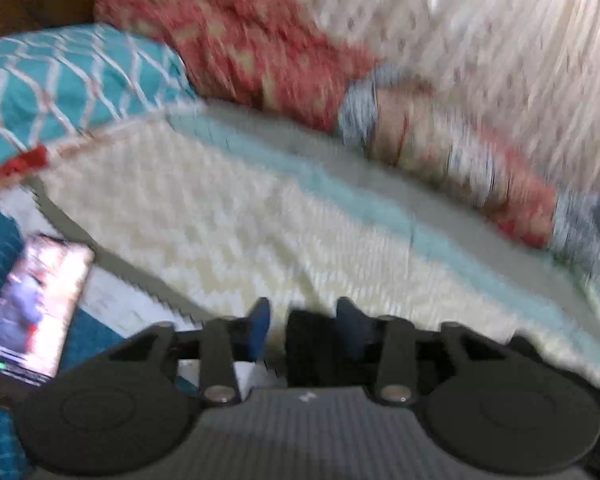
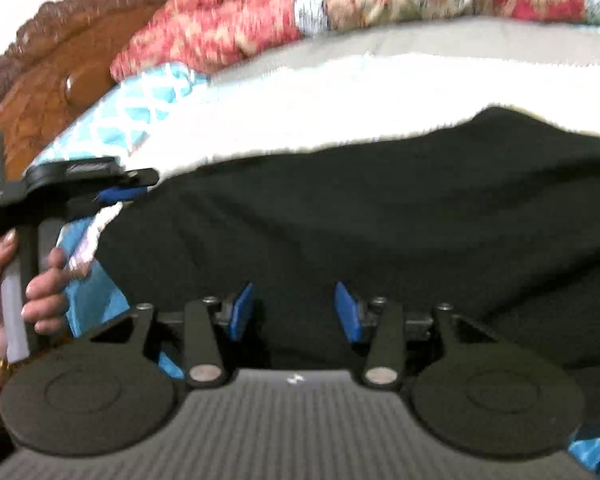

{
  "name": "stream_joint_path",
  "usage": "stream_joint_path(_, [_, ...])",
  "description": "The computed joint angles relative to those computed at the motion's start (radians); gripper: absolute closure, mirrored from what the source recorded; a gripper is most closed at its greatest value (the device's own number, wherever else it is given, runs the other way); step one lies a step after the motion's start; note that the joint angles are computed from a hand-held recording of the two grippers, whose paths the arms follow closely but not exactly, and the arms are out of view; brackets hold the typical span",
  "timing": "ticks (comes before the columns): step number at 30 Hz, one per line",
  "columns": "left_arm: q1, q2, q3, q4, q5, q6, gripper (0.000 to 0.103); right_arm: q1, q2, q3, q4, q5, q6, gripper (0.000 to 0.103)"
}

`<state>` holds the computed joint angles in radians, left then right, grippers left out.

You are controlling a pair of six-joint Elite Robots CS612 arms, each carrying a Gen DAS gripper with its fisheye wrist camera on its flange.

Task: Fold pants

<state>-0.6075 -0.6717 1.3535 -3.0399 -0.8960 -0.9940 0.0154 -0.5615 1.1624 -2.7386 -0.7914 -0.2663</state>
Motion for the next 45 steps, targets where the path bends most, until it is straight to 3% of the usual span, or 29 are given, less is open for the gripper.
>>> stream_joint_path(4, [-0.004, -0.015, 0.006, -0.073, -0.009, 0.035, 0.066, -0.006, 0.004, 0.002, -0.083, 0.047, 0.050, 0.054])
stream_joint_path(8, [-0.008, 0.025, -0.064, -0.116, -0.130, 0.143, 0.066, 0.002, 0.012, -0.013, -0.016, 0.079, 0.028, 0.054])
stream_joint_path(11, [-0.012, 0.053, -0.109, -0.039, -0.224, 0.155, 0.066, 0.009, 0.002, 0.004, 0.110, 0.089, -0.082, 0.053])
stream_joint_path(13, [-0.014, 0.060, -0.123, 0.068, -0.250, 0.129, 0.066, 0.021, -0.005, 0.003, 0.202, 0.037, -0.142, 0.053])
stream_joint_path(14, [-0.012, 0.062, -0.131, 0.143, -0.261, 0.106, 0.067, 0.022, -0.004, 0.008, 0.196, 0.029, -0.144, 0.053])
stream_joint_path(15, [-0.010, 0.067, -0.131, 0.179, -0.265, 0.099, 0.080, 0.019, -0.005, 0.017, 0.172, 0.042, -0.146, 0.053])
stream_joint_path(17, [-0.012, 0.064, -0.112, 0.155, -0.243, 0.126, 0.083, 0.014, -0.008, 0.006, 0.198, 0.056, -0.149, 0.054])
stream_joint_path(19, [-0.010, 0.052, -0.105, 0.148, -0.259, 0.099, 0.083, 0.003, -0.004, 0.001, 0.159, 0.082, -0.096, 0.054])
stream_joint_path(21, [-0.009, 0.044, -0.098, 0.121, -0.254, 0.075, 0.072, -0.007, -0.001, 0.001, 0.090, 0.077, -0.035, 0.054])
stream_joint_path(24, [-0.016, 0.046, -0.107, 0.075, -0.210, 0.103, 0.068, -0.021, 0.002, 0.007, -0.005, 0.045, 0.055, 0.054])
stream_joint_path(27, [-0.016, 0.063, -0.138, 0.067, -0.235, 0.140, 0.067, -0.036, 0.000, 0.017, -0.057, 0.005, 0.127, 0.053])
stream_joint_path(30, [-0.015, 0.086, -0.177, 0.107, -0.271, 0.162, 0.065, -0.048, -0.002, 0.029, -0.060, -0.053, 0.186, 0.053])
stream_joint_path(32, [-0.016, 0.098, -0.207, 0.184, -0.281, 0.153, 0.065, -0.054, -0.001, 0.031, -0.028, -0.082, 0.228, 0.053])
stream_joint_path(34, [-0.013, 0.109, -0.229, 0.253, -0.290, 0.138, 0.066, -0.062, -0.001, 0.037, 0.006, -0.085, 0.249, 0.053])
stream_joint_path(36, [-0.013, 0.113, -0.225, 0.248, -0.286, 0.149, 0.067, -0.069, 0.001, 0.043, -0.007, -0.053, 0.281, 0.053])
stream_joint_path(40, [-0.010, 0.110, -0.227, 0.256, -0.297, 0.137, 0.067, -0.063, -0.005, 0.042, -0.017, -0.053, 0.291, 0.053])
stream_joint_path(45, [-0.013, 0.089, -0.203, 0.189, -0.285, 0.109, 0.059, -0.068, -0.006, 0.049, -0.058, -0.035, 0.278, 0.048])
